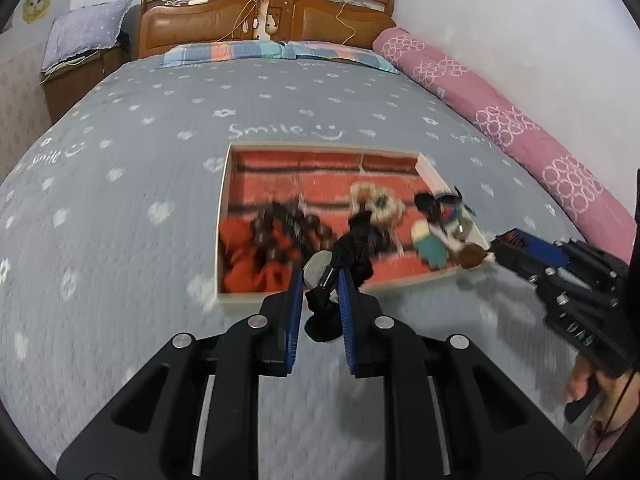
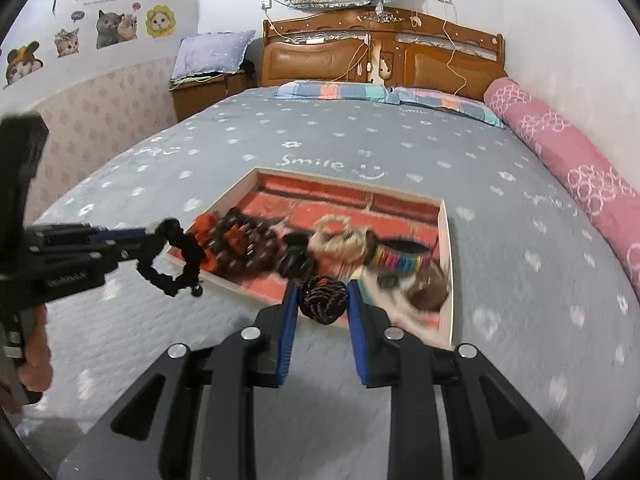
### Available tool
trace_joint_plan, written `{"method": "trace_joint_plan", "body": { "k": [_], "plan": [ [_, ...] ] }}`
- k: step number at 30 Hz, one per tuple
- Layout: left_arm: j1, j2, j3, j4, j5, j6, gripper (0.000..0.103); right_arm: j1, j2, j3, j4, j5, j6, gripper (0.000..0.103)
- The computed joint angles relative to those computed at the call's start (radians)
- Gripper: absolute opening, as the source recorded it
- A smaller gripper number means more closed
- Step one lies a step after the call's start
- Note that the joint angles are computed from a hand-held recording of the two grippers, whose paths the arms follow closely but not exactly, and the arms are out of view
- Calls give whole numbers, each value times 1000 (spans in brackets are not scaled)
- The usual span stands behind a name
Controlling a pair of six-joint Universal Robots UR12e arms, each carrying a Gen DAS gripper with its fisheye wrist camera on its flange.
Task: Organize jewelry
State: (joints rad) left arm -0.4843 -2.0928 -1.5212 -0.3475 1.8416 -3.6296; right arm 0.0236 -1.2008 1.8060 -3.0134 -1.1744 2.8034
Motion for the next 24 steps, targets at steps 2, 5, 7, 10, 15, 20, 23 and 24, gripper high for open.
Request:
{"method": "trace_joint_plan", "body": {
  "k": [2,5,7,10,15,20,23,24],
  "plan": [
    [3,-28,40,-31,38,12,17,7,31,-34,13,-14,-12,25],
    [9,-61,80,-111,104,-4,18,25,69,-67,57,-85,-102,33],
    [13,-71,86,-145,153,-30,34,24,74,-62,45,-135,-79,54],
    [16,-51,34,-79,175,-39,75,-18,61,-35,14,-59,45,66],
    [-12,-2,-45,-30,233,-19,80,-68,14,40,-24,13,113,67],
    [-81,59,-157,87,324,-33,98,-87,-60,152,-74,37,79,75],
    [-119,90,-204,110,353,-57,98,-97,-110,221,-108,54,78,80],
    [-134,101,-221,115,367,-73,98,-100,-135,255,-127,58,83,81]
  ]
}}
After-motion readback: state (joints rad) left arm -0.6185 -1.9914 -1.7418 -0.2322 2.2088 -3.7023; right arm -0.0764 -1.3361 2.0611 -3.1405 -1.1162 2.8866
